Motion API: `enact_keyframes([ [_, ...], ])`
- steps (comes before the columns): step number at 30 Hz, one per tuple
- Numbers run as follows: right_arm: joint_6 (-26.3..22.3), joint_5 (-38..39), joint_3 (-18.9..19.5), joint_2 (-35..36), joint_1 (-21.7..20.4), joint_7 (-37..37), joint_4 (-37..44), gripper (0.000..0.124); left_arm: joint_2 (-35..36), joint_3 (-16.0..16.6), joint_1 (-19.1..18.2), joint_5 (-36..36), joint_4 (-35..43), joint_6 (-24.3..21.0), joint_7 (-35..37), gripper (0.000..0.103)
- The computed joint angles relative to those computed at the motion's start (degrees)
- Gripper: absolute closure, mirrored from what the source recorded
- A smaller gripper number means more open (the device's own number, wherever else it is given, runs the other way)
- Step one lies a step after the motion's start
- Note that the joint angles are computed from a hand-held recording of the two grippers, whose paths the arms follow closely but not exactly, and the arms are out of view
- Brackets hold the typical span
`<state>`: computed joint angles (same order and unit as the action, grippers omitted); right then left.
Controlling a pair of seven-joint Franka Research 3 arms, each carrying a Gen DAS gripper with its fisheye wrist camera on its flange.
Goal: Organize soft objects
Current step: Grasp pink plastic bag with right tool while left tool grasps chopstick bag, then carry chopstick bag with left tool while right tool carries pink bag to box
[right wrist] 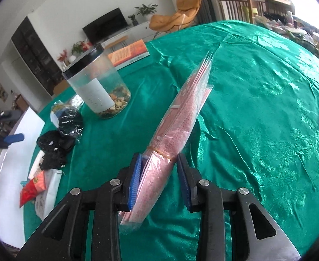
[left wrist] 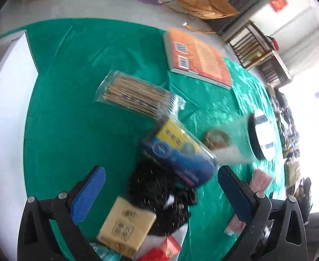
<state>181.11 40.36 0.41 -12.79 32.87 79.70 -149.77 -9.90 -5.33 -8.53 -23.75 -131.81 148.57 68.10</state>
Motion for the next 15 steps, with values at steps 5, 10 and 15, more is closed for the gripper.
enact_keyframes([
  [5,-0.6,6.3,-4.1,0.4,4.4,-5.4,0.9,0.087,12.2,0.1,4.3,1.6,10.8,-4.5,-6.0,0.003],
  [10,-1.4,8.8,-2.5,1.0,3.1,-7.8,1.9,0.086,19.7,-2.1,7.0,2.6,17.5,-4.4,-10.8,0.000],
  [15,-2.3,11.9,-1.1,1.6,1.8,-10.5,2.8,0.085,27.2,-2.6,4.1,22.7,29.5,-14.0,-15.9,0.000],
])
